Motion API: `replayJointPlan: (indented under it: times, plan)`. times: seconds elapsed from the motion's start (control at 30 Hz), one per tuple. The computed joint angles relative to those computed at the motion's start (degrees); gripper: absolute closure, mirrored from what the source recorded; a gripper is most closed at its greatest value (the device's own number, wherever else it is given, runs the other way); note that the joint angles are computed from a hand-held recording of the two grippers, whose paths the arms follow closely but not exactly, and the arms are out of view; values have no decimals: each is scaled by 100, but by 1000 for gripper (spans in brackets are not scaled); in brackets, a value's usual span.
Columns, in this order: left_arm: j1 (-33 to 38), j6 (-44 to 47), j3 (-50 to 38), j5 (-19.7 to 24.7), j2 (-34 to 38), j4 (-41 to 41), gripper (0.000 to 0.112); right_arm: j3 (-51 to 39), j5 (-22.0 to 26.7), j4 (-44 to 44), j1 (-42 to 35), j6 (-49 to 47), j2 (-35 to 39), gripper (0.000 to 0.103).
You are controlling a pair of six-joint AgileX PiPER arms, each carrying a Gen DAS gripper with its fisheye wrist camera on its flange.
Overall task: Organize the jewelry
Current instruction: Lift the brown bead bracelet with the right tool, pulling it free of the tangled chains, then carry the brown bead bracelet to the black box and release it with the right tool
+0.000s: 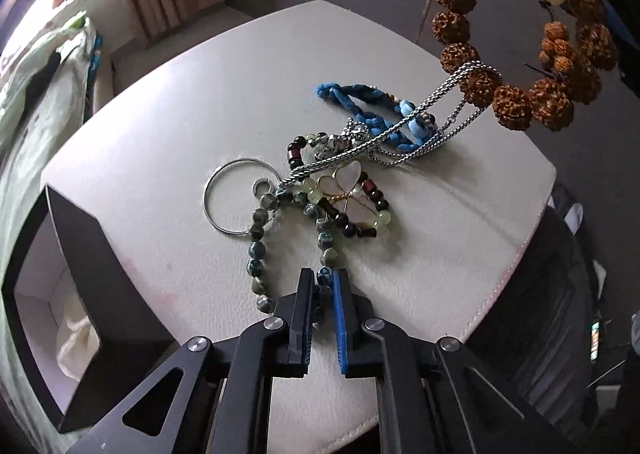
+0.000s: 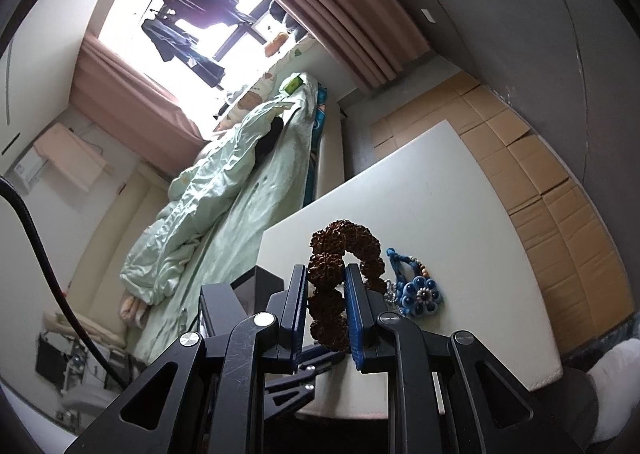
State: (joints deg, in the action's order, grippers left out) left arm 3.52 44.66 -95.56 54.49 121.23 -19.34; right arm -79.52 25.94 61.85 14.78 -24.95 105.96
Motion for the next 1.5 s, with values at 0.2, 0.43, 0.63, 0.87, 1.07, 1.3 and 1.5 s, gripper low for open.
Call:
replayJointPlan:
  times: [0.2, 0.43, 0.63, 0.87, 1.07, 1.3, 1.5]
  plan:
    - [281, 139, 166, 207, -353, -548, 103, -297, 104, -126, 114, 85, -7, 83]
    - [611, 221, 115, 434, -920, -1069, 103, -989, 198, -802, 378, 589, 48, 83]
    - [772, 65, -383, 601, -935, -1279, 103, -1639, 321, -1585, 627, 1242, 128, 83]
    - [1169, 148, -817, 927, -954, -1633, 103, -2361, 539, -2343, 836, 1887, 295, 83]
    - [1420, 212, -1005, 1068, -1052, -1872, 103, -2796, 631, -2542, 887, 2077, 352, 83]
    - [1656, 202, -1180, 1162, -1088, -2023, 103, -3553, 944, -3087, 1025, 2510, 502, 83]
    - [1853, 225, -1273, 1206, -1068, -2121, 103, -4374, 1312, -3617, 1238, 2890, 774, 83]
